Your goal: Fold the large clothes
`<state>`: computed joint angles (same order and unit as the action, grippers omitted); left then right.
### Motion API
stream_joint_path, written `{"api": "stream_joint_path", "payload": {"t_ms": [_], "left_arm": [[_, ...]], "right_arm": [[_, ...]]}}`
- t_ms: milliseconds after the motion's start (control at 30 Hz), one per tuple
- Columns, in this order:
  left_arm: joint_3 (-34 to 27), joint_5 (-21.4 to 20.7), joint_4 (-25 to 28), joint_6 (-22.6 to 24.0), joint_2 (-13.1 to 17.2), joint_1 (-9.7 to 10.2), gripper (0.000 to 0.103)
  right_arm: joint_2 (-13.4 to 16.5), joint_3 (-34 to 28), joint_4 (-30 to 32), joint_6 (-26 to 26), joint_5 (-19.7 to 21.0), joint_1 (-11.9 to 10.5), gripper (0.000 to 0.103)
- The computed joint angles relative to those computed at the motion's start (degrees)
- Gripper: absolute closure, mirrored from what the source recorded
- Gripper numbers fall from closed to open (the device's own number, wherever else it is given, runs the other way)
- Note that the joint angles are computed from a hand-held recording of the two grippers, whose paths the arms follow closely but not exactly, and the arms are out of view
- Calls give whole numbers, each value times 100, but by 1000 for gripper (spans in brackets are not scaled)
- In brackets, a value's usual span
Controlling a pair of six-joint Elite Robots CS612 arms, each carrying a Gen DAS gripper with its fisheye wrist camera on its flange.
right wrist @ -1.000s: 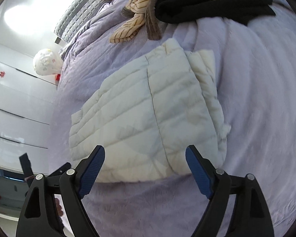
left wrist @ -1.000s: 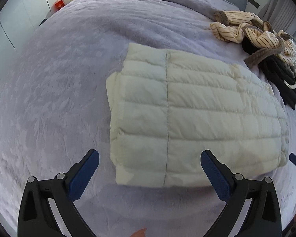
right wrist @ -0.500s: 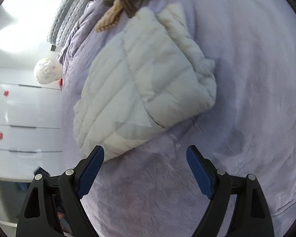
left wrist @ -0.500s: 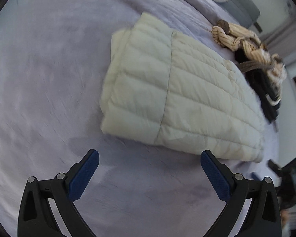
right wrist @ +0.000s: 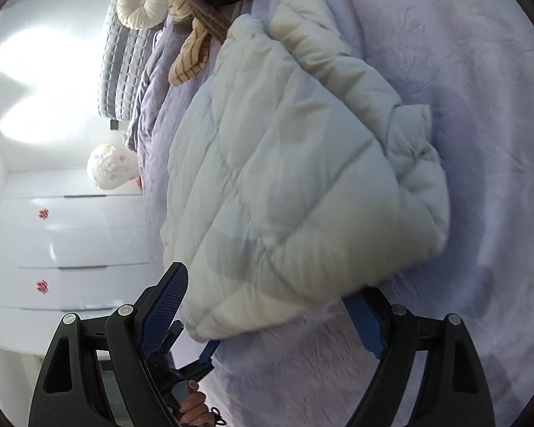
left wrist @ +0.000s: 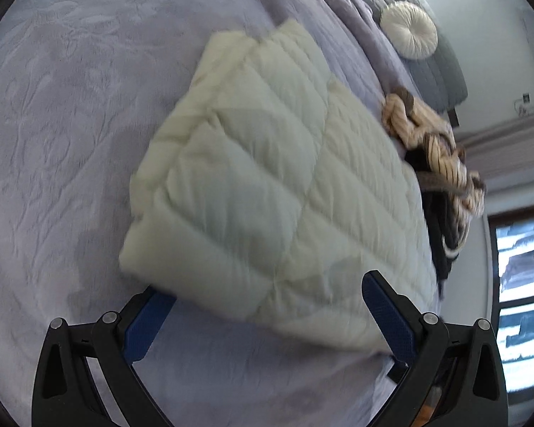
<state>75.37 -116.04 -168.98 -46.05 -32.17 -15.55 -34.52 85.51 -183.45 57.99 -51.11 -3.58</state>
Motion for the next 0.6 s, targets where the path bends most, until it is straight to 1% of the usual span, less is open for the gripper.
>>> {"api": "stream_joint_path", "payload": {"t_ms": [167,267,333,367,400,433,467,500,533,567,600], "left_arm": [[-315,119,-40,-260,209,12,0],[-504,140,-1,-290,337,-7,0],[-610,188,42,-300,400,-25,0],[-650,215,38,-331,422,-31,0],[-687,329,67,-471,428,-50,0],[-669,365,27,-507,416,-52,1],[-673,433,6,-540,411,-57,10],[-695,454,-17,-533,413,-59,28],[-739,366,-68,-478,436,-47,50],[-722,276,-133,-408,431,-21,58],[-728,272,-147,-331,419,-17,67]], "right_arm": [[345,-366,-453,642,90,0,15],[583,-627,-798,1113,145,6,15],[684,-720,-968,1347,173,-6,16],[740,-782,-1059,1501,179,-8,17],[758,-795,-1094,1574,180,-13,20],[782,-830,-1078,1683,176,-12,29],[804,-848,-1082,1767,206,-16,41],[850,-891,-1172,1913,261,-19,47],[887,-913,-1311,2060,320,-24,60],[918,-957,-1390,2145,348,-22,67],[931,-985,-1425,2163,361,-19,69]]}}
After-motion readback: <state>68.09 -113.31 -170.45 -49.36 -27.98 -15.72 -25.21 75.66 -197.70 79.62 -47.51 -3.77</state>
